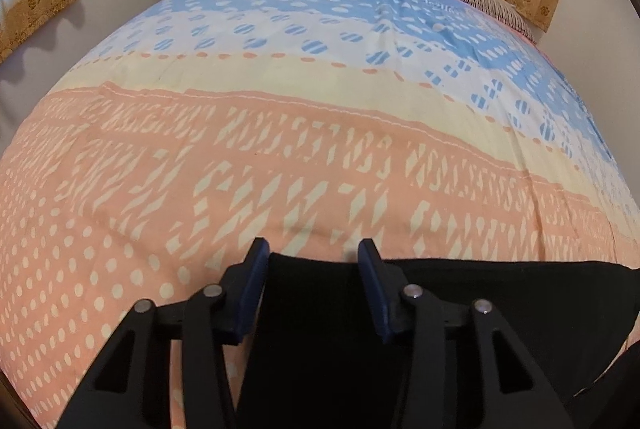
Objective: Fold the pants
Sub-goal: 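Close the left gripper on the waistband while the right gripper closes on the pants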
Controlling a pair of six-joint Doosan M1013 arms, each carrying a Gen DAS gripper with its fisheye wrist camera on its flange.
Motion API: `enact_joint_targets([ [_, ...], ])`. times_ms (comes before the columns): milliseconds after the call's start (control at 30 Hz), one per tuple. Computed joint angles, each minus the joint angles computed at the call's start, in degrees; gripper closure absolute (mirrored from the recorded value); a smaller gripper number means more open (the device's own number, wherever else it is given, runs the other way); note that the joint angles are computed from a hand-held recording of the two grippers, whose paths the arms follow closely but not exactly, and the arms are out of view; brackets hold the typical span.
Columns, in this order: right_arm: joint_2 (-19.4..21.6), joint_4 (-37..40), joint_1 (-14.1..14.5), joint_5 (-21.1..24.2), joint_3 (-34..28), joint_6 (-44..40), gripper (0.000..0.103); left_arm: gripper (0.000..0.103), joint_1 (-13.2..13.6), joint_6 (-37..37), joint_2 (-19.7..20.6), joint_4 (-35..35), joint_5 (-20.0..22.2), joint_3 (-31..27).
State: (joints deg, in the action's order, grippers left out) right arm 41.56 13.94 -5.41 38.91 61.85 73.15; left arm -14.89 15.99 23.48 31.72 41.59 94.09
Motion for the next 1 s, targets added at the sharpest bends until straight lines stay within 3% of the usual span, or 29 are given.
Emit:
enact_joint_targets([
  [267,2.42,1.18,-0.67,5.17,-4.17,1.51,0.038,0.055,0.21,0.66,-0.52,-1.08,-1.15,0.77],
  [333,2.80,1.51,-0.68,6.74,-4.89,1.06,0.038,0.043,0.06,0.93,-0.60,-0.79,-1.06,0.93],
  [400,2.87,1.08,-0.53,6.61,-4.94,0.72,0.038,0.042,-0.04,1.32,-0.28,-0.73,-0.47,0.79],
  [467,3.08,0.55,-0.37,6.85,-5.25,0.90,0.038,0.047,0.01,2.42,0.09,-1.68,-0.28,0.60],
  [500,3.21,0.21,-0.31,7.00,-5.47,1.11,0.038,0.056,0.09,2.95,0.29,-2.26,-0.48,0.56],
  [567,3.44,-1.23,-0.10,6.80,-5.89,1.62,0.038,0.058,-0.14,2.03,0.35,-1.03,-0.72,0.77],
  [633,4.17,-2.53,-0.01,8.01,-7.33,2.22,0.038,0.080,0.19,2.60,-0.32,-1.34,-4.76,2.05],
  [767,5.47,-3.59,-0.12,9.00,-10.05,2.89,0.038,0.084,0.75,0.89,-1.38,-0.01,-10.40,4.34],
  [867,6.77,-2.90,-0.32,10.46,-12.66,2.63,0.038,0.084,0.80,0.34,-1.52,0.05,-11.36,4.73],
  [1000,9.47,-0.05,-0.47,15.89,-17.45,1.45,0.038,0.084,0.70,-0.01,-1.70,0.32,-12.34,5.24],
])
